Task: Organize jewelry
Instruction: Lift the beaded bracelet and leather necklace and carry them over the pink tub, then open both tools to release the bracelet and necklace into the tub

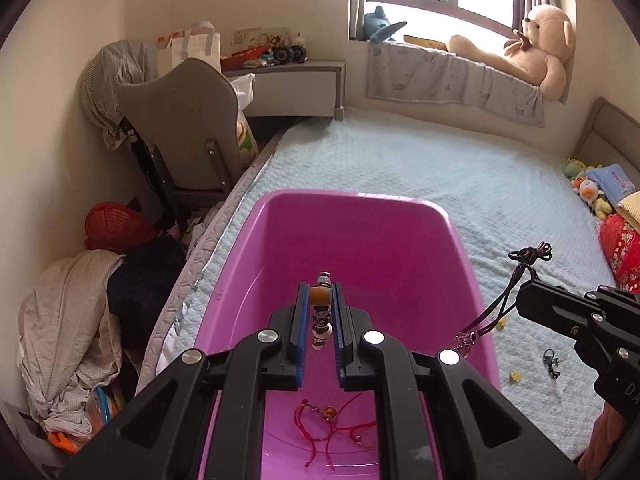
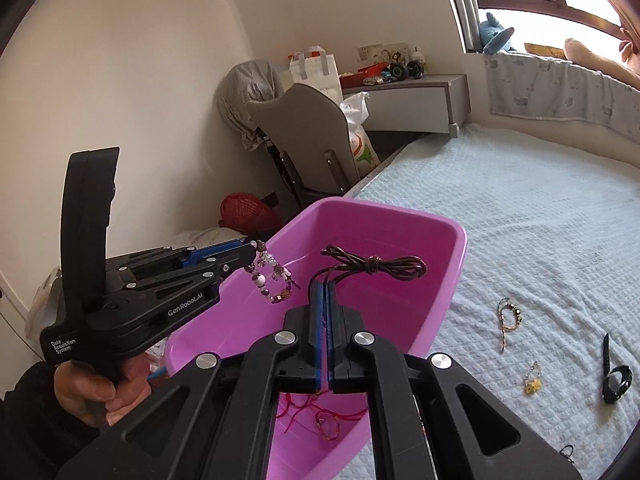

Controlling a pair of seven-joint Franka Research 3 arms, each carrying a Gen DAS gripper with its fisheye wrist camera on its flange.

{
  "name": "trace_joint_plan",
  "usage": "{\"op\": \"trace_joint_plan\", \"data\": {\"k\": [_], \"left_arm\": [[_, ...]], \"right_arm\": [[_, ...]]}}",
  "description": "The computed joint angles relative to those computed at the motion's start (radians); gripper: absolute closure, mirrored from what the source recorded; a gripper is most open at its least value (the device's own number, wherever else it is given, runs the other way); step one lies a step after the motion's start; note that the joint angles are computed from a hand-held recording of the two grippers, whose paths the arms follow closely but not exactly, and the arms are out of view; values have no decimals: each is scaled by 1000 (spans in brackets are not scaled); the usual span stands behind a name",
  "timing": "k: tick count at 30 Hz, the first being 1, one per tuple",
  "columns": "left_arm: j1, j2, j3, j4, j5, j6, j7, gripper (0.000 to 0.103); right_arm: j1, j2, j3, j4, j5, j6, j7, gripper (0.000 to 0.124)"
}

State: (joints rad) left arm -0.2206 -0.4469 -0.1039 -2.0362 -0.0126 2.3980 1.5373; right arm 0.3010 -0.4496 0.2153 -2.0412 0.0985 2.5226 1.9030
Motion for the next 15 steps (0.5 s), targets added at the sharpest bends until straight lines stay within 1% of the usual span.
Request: {"op": "trace_joint_plan", "data": {"k": [1,8,12,13,14,15], "left_arm": [[4,14,1,-1,3,-12,-1,92],[23,81,13,16,-30,-102,15,92],[46,114,-10,48,3,-176,-4,91],[49,119,-15,55,13,-191,-6,89],[52,120,-20,56,24,-196,-11,80],[54,120,-23,56,31,-193,-15,74]], "right_arm": [[-4,26,6,18,-3,-21,11,122],[18,154,-14,109,-1,-166,37,122],[24,192,-22,145,-23,-228,77,122],[27,193,-24,144,-29,-237,82,120],[27,196,-24,149,-38,-246,92,116],[27,196,-24,150,-46,-249,103,103]]}}
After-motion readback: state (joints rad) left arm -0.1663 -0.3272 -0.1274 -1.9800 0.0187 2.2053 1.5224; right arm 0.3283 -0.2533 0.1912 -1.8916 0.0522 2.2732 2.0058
